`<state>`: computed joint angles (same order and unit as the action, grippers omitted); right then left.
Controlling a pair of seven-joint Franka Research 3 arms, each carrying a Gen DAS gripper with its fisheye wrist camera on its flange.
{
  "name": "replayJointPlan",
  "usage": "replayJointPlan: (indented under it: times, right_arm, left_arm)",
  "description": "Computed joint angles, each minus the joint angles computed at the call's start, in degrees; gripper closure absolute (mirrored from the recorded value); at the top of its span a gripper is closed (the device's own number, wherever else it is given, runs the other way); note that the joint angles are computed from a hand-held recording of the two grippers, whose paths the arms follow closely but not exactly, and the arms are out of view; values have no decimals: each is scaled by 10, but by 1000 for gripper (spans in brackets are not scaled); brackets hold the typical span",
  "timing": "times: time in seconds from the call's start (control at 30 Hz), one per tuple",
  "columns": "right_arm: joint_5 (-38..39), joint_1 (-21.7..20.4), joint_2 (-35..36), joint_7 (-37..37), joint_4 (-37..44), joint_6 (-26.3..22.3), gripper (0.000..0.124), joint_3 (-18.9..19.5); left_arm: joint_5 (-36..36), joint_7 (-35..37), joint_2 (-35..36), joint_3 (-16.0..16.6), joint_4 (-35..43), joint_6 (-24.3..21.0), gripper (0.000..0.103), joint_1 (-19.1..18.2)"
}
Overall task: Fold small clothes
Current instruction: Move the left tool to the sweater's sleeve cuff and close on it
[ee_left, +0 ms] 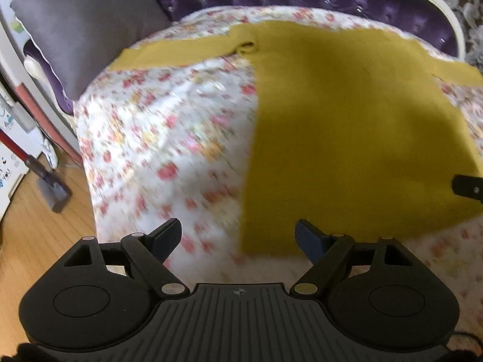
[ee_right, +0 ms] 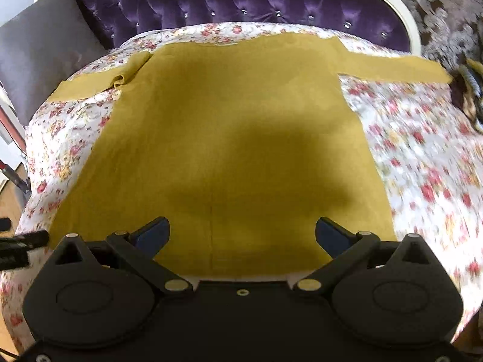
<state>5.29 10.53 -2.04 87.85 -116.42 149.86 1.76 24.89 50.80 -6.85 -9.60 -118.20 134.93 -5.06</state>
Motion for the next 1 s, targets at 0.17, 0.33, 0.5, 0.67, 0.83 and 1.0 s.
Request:
replayJointPlan:
  times: [0.17,0.33,0.5,0.67,0.83,1.0]
  right_arm:
    - [-6,8,70,-8,82,-20,22,1]
    - [29,14,130,-40,145,-14,22,1]
    - [36,25,186,-45,204,-17,22,-3]
    - [4,41,226,-31,237,-18,22,-16]
    - [-61,70,235,-6,218,41,22,-39]
    - [-55,64,239,-11,209,78,21,-34]
  left_arm:
    - [35,-14,34,18,36,17,22,25]
    - [20,-11,92,42,97,39,23,54]
    - [26,-16,172,69,180,64,40,81]
    - [-20,-10,249,85,265,97,40,112]
    - [-32,2,334,96,366,112,40,128]
    - [-67,43,438,91,510,58,40,140]
